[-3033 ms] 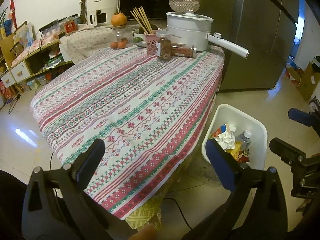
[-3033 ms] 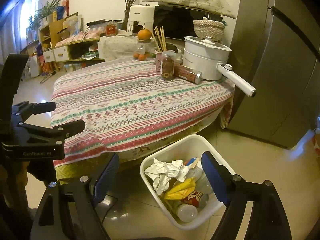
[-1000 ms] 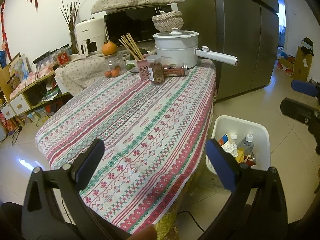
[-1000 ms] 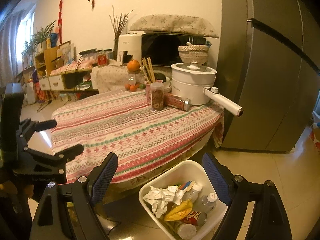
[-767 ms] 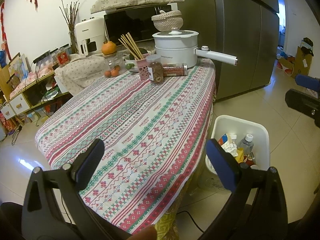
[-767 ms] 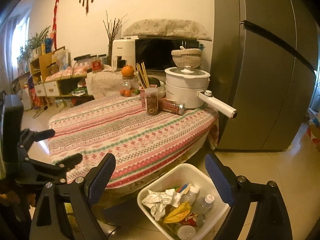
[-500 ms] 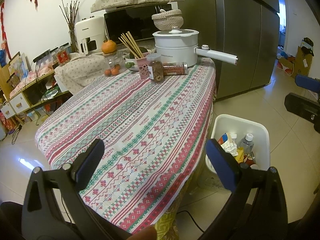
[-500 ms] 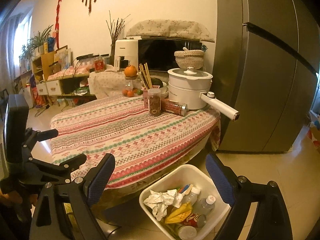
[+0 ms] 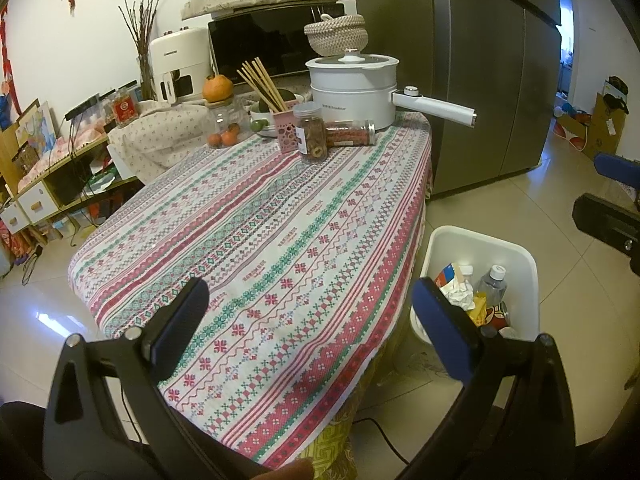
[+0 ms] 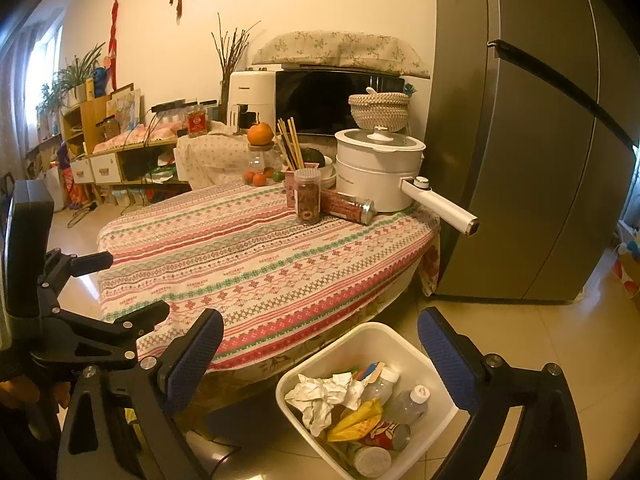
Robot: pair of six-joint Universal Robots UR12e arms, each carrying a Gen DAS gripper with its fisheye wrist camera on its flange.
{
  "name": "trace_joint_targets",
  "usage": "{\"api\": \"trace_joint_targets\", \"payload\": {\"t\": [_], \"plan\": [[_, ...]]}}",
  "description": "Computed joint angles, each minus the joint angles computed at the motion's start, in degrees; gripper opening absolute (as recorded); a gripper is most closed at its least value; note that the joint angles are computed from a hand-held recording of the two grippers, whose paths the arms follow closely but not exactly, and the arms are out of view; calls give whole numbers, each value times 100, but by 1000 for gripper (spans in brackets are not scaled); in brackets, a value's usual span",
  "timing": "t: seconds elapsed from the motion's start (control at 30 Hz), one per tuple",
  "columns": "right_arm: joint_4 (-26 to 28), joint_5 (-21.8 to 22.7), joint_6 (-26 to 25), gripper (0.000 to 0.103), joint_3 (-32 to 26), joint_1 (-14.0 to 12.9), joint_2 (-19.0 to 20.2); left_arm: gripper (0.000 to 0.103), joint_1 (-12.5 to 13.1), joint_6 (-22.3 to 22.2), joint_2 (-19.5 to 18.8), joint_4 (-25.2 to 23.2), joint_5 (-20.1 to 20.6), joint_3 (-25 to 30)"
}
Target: Collect trash
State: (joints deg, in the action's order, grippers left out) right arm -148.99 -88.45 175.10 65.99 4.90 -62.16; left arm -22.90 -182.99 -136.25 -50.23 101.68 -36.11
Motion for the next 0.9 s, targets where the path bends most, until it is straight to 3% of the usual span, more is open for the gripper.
{"api": "trace_joint_targets", "payload": {"t": [0.23, 0.47, 0.77, 0.9], "plan": [[91, -28, 17, 101, -40, 0, 1, 101, 14, -22, -2, -133, -114, 51], [696, -402, 94, 103, -283, 86, -15, 103, 25, -57, -22, -870, -192, 360], [1109, -732, 38, 103, -529, 191, -122, 103, 54, -34, 263, -683, -126, 165], [1161, -531, 52, 103, -580, 187, -168, 103, 64, 15, 318, -605, -133, 128]]}}
